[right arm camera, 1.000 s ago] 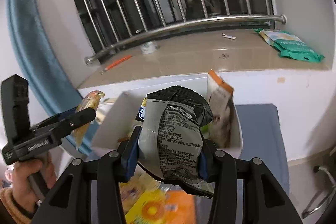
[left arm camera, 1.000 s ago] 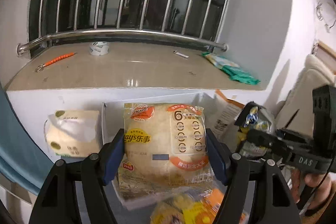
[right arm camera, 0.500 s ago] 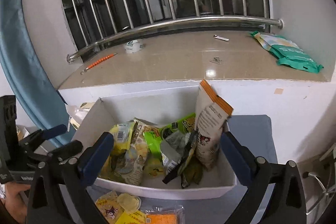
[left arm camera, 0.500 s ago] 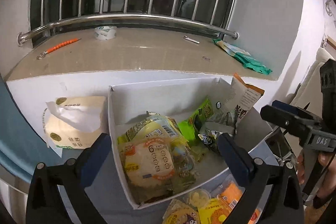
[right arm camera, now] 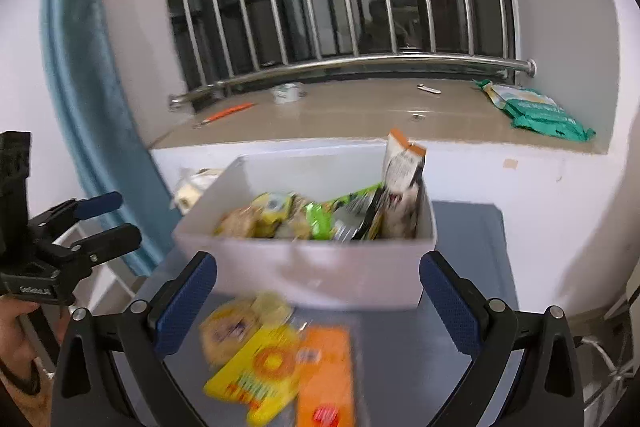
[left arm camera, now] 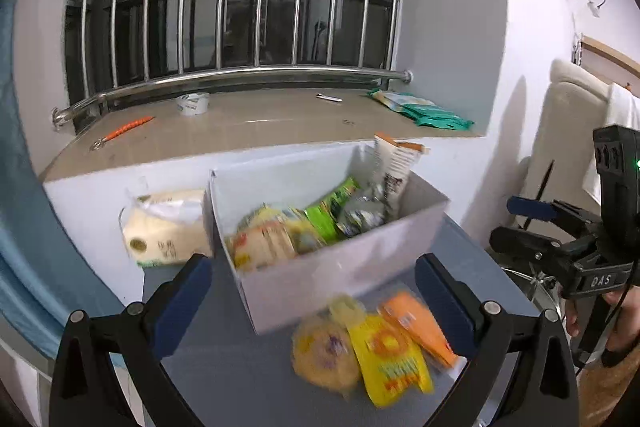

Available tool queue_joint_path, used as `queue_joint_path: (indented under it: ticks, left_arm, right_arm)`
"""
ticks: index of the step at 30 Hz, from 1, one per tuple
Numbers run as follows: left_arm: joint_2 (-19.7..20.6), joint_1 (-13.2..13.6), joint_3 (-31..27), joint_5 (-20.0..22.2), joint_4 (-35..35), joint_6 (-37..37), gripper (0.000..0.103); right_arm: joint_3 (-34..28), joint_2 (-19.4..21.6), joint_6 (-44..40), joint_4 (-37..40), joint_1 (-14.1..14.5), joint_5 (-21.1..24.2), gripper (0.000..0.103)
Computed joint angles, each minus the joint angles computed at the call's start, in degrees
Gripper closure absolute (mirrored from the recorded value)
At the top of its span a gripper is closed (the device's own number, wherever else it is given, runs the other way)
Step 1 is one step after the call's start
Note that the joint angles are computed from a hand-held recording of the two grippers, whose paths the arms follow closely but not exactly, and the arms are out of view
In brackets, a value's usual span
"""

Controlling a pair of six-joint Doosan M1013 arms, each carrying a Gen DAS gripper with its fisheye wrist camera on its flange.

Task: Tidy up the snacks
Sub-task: 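Drop both held packets into the white box with both grippers, then grasp the orange cake packet with the right gripper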

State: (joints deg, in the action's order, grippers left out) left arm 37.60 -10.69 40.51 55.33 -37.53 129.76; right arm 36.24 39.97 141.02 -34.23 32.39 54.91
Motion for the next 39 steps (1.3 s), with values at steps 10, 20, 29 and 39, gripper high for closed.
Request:
queue_joint_path:
  ticks: [10, 20, 29, 39]
  left_arm:
    - [-10.6, 3.0, 21.2, -4.5, -8.7, 6.5, 0.0]
    - [-11.6, 4.0, 23.4, -4.3, -9.5, 6.5, 0.0]
    - [-11.6, 4.0, 23.7, -3.9, -8.6, 6.6, 0.0]
    - [-10.9, 4.0, 23.3, -2.9, -6.0, 4.5, 0.0]
  right_arm:
    - [20.2, -9.2, 20.3, -11.3, 6.0, -4.9, 0.0]
    - [21.4, -8.6, 18.9, -6.4, 6.0, -4.2, 0.0]
    - [12.2, -2.5, 4.2, 5.8, 2.6, 0.5, 0.0]
    - [2.0, 4.9, -6.3, 19.5, -2.1, 5.6, 0.0]
